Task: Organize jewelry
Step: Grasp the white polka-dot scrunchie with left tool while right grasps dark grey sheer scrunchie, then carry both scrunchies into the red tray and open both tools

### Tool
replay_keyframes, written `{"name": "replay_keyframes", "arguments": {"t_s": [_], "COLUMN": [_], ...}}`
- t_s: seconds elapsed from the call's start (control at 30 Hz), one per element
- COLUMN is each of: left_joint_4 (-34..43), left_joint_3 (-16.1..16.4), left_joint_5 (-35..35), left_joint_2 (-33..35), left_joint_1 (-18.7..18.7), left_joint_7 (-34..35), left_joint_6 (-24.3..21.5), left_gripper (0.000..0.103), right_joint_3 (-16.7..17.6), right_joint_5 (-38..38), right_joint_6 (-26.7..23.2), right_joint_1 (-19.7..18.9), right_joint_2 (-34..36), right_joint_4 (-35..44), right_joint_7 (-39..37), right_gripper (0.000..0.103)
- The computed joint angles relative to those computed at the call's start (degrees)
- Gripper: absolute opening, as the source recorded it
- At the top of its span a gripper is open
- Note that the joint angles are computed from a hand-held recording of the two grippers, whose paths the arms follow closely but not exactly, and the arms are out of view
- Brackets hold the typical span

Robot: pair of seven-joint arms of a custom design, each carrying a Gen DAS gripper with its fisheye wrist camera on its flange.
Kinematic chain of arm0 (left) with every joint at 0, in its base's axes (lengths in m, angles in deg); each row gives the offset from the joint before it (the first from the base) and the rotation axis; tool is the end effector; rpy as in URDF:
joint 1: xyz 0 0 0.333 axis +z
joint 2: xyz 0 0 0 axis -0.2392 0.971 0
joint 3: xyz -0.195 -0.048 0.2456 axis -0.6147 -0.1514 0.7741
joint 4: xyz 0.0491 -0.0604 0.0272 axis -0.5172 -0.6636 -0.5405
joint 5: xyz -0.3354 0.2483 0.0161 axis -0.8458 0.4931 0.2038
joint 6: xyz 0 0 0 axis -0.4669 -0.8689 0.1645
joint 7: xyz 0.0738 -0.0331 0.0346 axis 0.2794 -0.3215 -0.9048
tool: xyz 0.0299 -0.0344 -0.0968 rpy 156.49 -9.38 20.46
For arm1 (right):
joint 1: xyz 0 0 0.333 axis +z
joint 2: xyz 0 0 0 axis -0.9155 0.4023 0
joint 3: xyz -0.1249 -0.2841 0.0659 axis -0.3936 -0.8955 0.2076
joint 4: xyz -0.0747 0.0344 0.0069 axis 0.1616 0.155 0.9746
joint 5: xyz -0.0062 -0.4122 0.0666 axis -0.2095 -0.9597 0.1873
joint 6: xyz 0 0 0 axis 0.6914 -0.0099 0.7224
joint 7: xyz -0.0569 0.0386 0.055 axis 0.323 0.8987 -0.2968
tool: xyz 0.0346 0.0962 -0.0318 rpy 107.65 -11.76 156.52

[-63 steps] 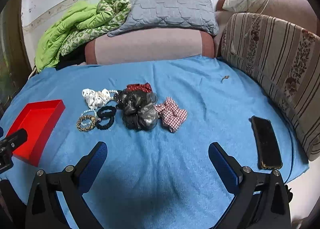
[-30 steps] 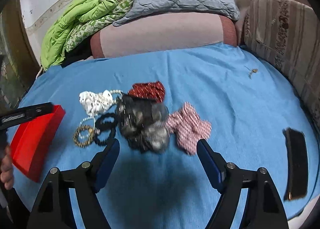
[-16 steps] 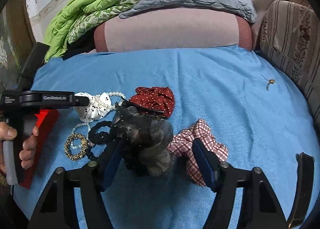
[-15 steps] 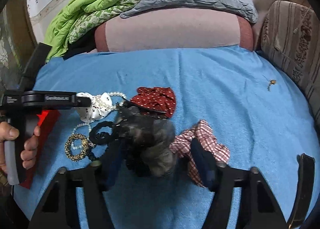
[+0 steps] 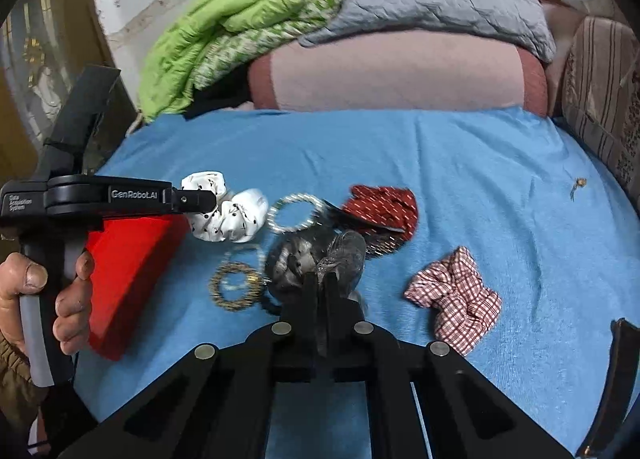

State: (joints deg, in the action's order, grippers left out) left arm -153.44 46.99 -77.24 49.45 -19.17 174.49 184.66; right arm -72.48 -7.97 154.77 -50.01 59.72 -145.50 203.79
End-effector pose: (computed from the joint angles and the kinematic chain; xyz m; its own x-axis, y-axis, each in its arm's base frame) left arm 0.6378 -0.2010 0.4983 -0.6562 -0.6981 0.2866 -0.7180 0.4607 -0.5218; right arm 0.4420 0.2590 0.4973 -0.3590 -0.9150 -0.1841 -0.6236 0.3819 -0.6821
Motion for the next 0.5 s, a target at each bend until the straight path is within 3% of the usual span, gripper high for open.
{"name": "replay_keyframes", "arguments": {"t_s": [0.1,0.23,0.5], "left_joint_4": [-0.98,-2.27,5.64], "left_joint_3": [0.95,2.55,5.22], "left_joint_5": [-2.03,-1.71,4.98], "left_joint_2": [-2.17,-3.47,4.48], "left_joint_1": [1.62,3.02,7.13], "left_joint_7": [1.9,2.88,-3.62], "left_joint_6": [-0.41,3.21,5.09], "left_gripper": [0.007,0.007,0.007], "right_joint_3": [0.91,1.23,-1.16], "right_joint_5": [-0.82,-1.13,2.74], "right_joint_6": [-0.96,-1.31,1.33], "right_joint_1": [0.64,1.83,5.45], "right_joint_2": [0.33,2.54,15.79], "right_joint_4": [2.23,6.36,20.32], "right_joint_7": [-0.85,-3.07,-11.89], "right_gripper": [0.003,0.003,0.003]}}
